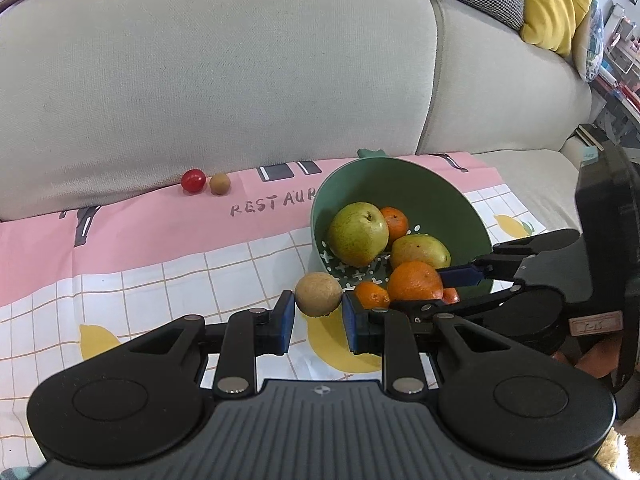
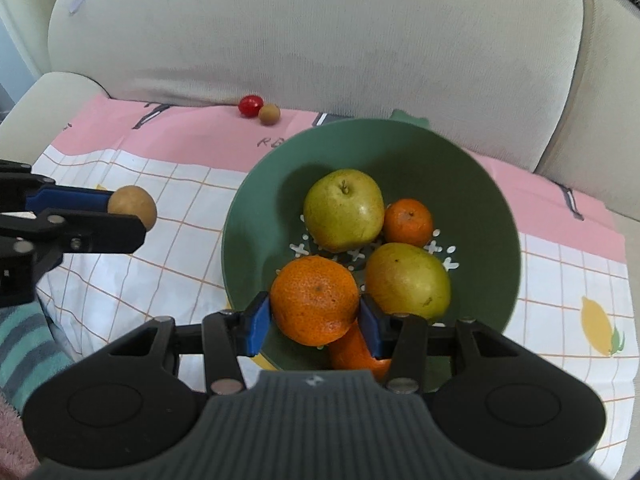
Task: Organize fruits
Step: 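Carry the nut and orange over the green colander and lower them, then open both grippers to release the nut and orange into the colander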
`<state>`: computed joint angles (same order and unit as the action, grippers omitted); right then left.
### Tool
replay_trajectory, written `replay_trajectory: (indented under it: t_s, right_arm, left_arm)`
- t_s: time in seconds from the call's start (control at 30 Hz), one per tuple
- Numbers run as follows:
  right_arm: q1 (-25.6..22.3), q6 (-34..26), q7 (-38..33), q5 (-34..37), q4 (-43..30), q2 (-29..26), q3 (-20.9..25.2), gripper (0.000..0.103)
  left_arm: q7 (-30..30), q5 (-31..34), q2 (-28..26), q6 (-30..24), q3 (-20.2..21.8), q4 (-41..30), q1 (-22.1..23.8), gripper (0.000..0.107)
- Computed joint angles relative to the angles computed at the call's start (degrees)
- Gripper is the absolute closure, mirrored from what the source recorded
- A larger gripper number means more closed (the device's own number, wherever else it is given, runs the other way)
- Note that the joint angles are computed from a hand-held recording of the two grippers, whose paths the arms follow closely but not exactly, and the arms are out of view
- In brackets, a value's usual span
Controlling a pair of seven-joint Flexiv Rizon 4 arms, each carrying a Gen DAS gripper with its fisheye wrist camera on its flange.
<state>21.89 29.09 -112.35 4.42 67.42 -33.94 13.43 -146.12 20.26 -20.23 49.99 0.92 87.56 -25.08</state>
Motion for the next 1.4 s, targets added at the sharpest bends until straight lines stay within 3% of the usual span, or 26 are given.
replay_trajectory:
  t_s: [0.67,1.0,1.13,1.4]
  right_arm:
    - [0.6,-1.0,-0.6,-0.7,-0.8,-0.9,0.1,0.054]
    - [-0.8,8.3,-2.8,-0.9,2.9,1.7,-0.4,0.041]
    - [-2.3,11.5,-5.9,-0.7,4.7,2.3,0.1,0.030]
    - [-4.7,14.3,-8.0,0.7,7.0,2.7,0.4,0.030]
  left_arm:
    - [1.2,-1.2,-1.1,0.5,0.0,-0.7,0.3,0.079]
    - [4.8,-1.3,-3.6,0.4,-0.1,-5.1,-0.2,0.079]
    - [7.0,-4.3,-5.0,2.4,-0.7,-6.0,0.6,0.079]
    - [17.1,-8.6,-10.3,-0.7,-1.8,-13.2,0.7,0.079]
